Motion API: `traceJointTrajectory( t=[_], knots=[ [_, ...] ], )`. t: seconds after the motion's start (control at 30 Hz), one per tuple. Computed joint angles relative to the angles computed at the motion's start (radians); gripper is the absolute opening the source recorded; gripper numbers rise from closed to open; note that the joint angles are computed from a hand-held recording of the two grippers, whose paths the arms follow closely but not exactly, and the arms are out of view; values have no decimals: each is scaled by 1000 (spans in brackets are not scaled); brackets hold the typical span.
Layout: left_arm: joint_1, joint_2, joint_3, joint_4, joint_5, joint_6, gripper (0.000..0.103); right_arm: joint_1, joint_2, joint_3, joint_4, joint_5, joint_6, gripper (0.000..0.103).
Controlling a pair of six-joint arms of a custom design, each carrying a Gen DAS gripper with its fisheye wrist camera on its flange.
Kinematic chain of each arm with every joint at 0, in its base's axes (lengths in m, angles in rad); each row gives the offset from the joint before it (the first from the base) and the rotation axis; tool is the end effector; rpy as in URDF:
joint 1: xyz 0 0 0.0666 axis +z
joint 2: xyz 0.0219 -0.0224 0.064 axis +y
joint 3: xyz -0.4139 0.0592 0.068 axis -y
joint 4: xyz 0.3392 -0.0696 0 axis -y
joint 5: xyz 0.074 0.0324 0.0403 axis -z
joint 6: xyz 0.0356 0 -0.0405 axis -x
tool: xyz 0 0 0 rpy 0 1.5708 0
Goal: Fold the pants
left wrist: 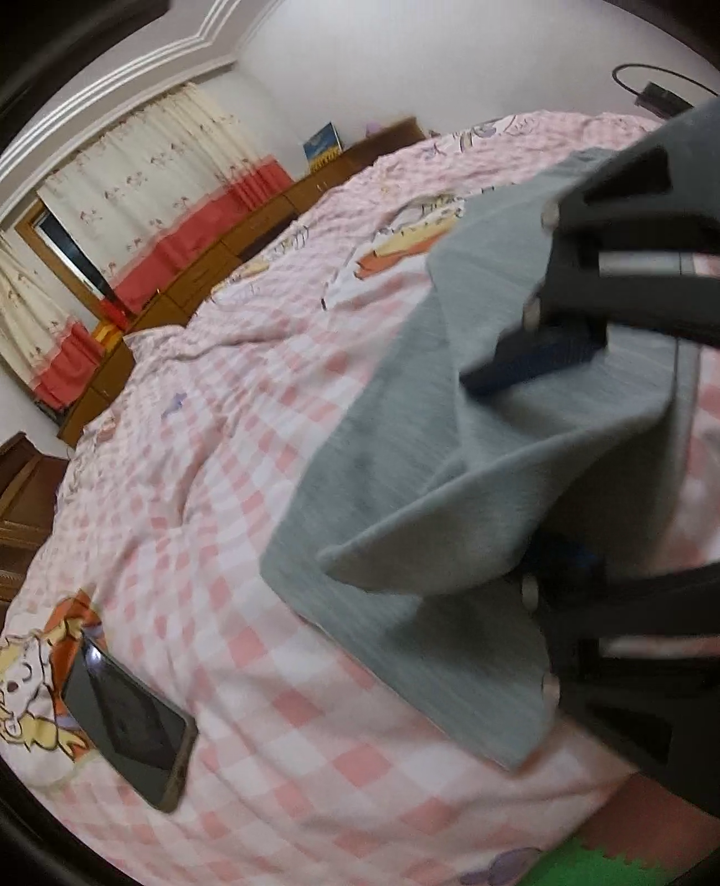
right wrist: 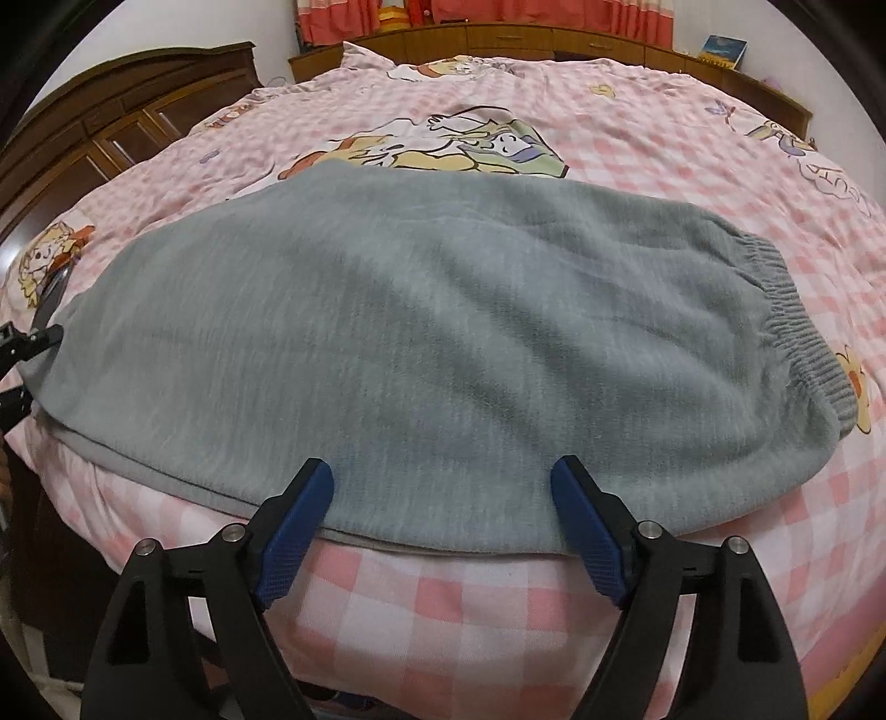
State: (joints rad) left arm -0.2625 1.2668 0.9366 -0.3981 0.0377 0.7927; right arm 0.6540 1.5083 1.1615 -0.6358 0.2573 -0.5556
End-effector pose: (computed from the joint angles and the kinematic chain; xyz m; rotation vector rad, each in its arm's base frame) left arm 0.3524 -0.0965 0.3628 -0.6015 2.2921 -0.5732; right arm 0.3573 0.2619 0.3423 -0.0252 2.5134 0.1653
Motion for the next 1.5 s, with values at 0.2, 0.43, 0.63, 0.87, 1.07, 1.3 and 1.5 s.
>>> traceJointTrajectory(
  t=[0.2, 0.43, 0.63, 0.87, 1.07, 1.3, 1.5],
  knots=[
    [-9, -54, -1, 101, 37, -73, 17, -10, -27, -41, 71, -23, -53, 83],
    [-130, -40, 54, 130, 48, -202, 17, -7, -31, -48, 81, -24, -56, 83],
    [-215, 54, 79, 89, 144, -189, 27, -11, -42, -60, 100, -39, -67, 83],
    [-247, 93, 70, 48, 193, -80, 36, -8, -47, -76, 125, -36, -62, 83],
    [-298, 69, 89, -30, 118, -106, 48, -14, -59, -96, 158, -55, -71, 83],
    [-325, 80, 110, -79, 49, -110, 38, -28, -74, -118, 193, -90, -78, 83],
    [-329, 38, 79, -99, 76, -127, 33, -27, -74, -119, 196, -88, -80, 83]
  ],
)
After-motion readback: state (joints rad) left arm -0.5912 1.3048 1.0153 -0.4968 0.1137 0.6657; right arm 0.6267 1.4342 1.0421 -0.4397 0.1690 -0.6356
